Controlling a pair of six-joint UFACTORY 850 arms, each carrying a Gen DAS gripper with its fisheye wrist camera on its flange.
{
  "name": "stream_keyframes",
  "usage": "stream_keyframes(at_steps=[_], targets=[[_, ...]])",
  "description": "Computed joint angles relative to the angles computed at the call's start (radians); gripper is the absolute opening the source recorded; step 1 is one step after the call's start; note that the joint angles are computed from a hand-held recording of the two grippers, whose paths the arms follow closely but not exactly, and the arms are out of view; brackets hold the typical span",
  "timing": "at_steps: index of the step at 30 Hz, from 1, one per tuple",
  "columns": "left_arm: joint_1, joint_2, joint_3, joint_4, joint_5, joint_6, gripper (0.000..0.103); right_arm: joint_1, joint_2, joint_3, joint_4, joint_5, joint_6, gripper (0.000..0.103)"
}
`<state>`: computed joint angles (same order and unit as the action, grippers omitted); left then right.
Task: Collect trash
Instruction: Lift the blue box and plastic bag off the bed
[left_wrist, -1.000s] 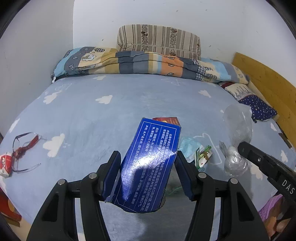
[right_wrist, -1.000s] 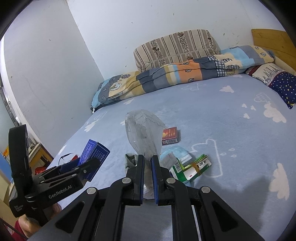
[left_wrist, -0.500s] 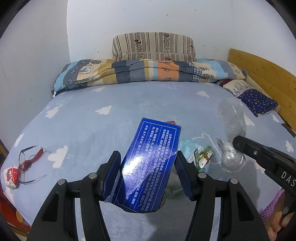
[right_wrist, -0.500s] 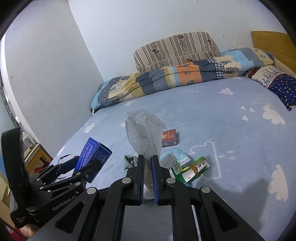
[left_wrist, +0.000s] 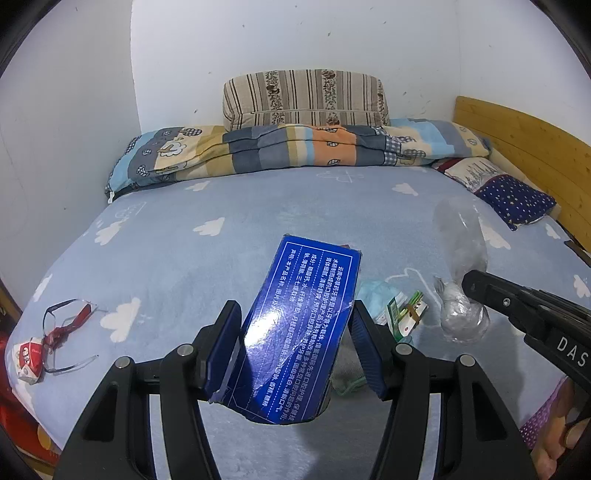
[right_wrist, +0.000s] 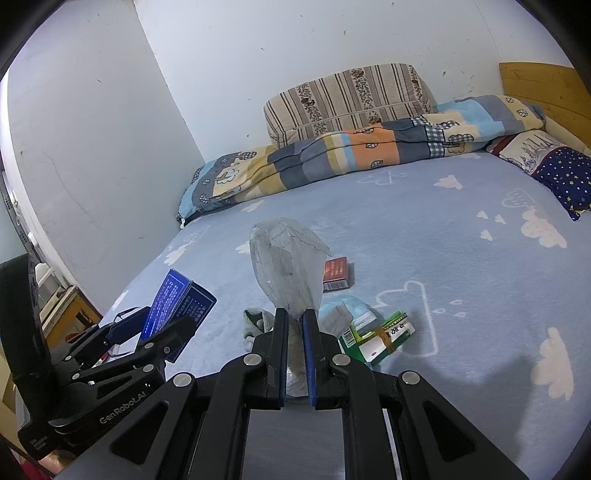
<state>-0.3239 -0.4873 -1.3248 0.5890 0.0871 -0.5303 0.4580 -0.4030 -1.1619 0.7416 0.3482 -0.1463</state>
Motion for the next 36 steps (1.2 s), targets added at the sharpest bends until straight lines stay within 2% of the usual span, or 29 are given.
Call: stream_keyframes(at_steps=[36], targets=[[-0.012,0.007,0.009,-0.127,-0.003,0.121,0.059,-0.005,0.008,0.011,-0.006,0.005,0.007,0.008]])
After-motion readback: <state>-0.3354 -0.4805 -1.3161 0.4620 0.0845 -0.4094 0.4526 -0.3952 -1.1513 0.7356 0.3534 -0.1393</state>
